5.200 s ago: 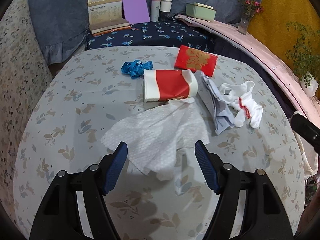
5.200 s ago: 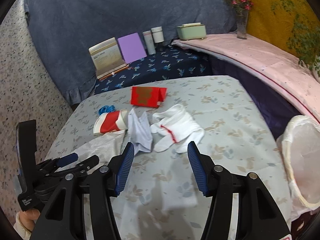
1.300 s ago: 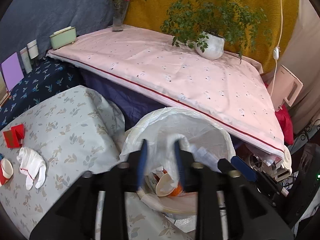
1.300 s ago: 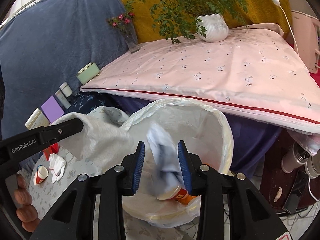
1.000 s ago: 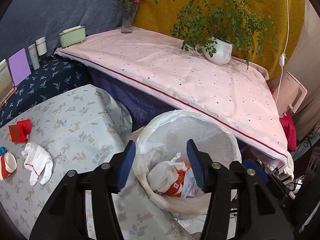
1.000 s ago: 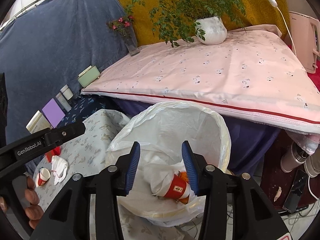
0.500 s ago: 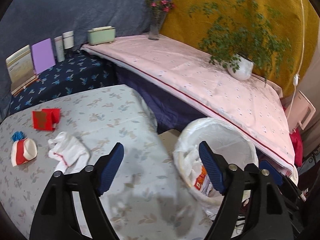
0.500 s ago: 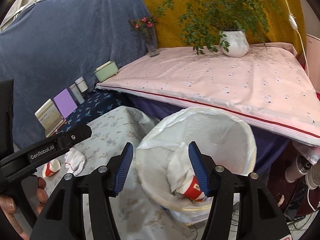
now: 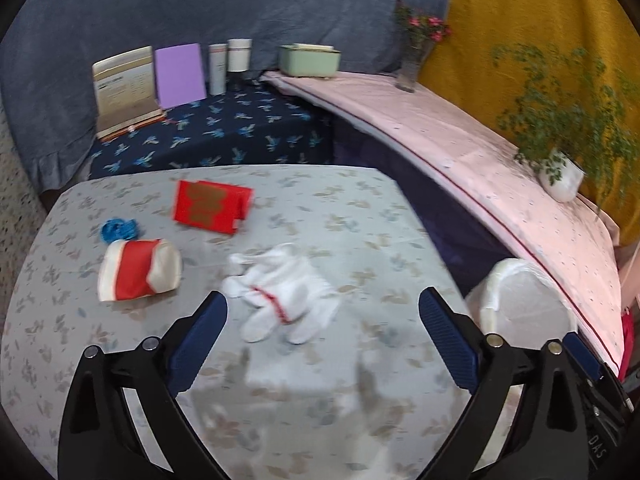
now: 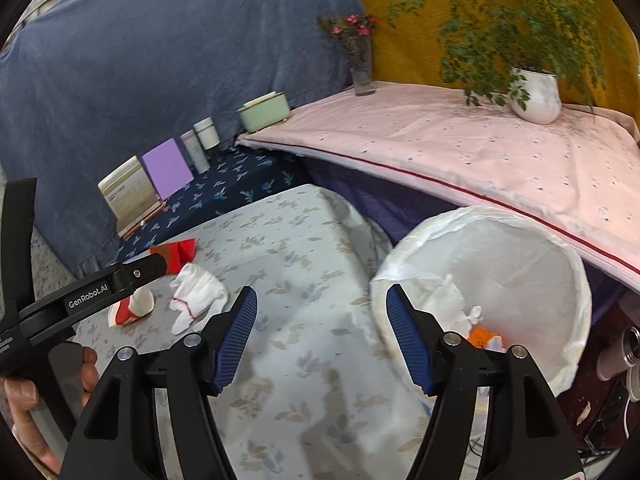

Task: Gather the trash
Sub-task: 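Move both open tools back over the table toward the cup and socks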

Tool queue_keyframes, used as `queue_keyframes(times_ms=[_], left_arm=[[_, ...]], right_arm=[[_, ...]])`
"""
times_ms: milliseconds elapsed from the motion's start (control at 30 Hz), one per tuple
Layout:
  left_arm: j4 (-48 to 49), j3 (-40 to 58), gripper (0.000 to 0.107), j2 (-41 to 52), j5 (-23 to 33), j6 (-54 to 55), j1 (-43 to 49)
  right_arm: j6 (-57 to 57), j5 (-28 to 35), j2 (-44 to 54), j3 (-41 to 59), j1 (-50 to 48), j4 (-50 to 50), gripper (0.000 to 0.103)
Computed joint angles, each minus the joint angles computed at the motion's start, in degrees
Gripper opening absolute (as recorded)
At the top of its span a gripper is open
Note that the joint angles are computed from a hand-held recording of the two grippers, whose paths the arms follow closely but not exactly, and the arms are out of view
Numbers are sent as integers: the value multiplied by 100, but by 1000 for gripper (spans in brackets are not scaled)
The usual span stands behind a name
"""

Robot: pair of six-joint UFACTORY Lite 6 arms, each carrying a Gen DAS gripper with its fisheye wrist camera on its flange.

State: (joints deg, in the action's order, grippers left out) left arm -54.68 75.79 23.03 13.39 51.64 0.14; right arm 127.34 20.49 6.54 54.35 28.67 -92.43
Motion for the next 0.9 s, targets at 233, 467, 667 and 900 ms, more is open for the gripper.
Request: queue_keyframes(times_ms=[233, 467, 667, 900], left_arm=[[326, 491, 93, 573, 268, -98, 897], [628, 1125, 93, 1204, 380, -168, 1529], [1538, 1961, 93, 1910, 446, -896, 1744], [2393, 3303, 93, 2903, 1014, -1717, 1813]], right_arm=[[-922, 72, 1104, 1213, 468, 862, 65], [-2317, 77, 2342, 2697, 729, 2122, 65], [-3653, 189, 3474, 4165, 878, 3369, 65], [-5392, 675, 4956, 6313, 978, 4834, 65]])
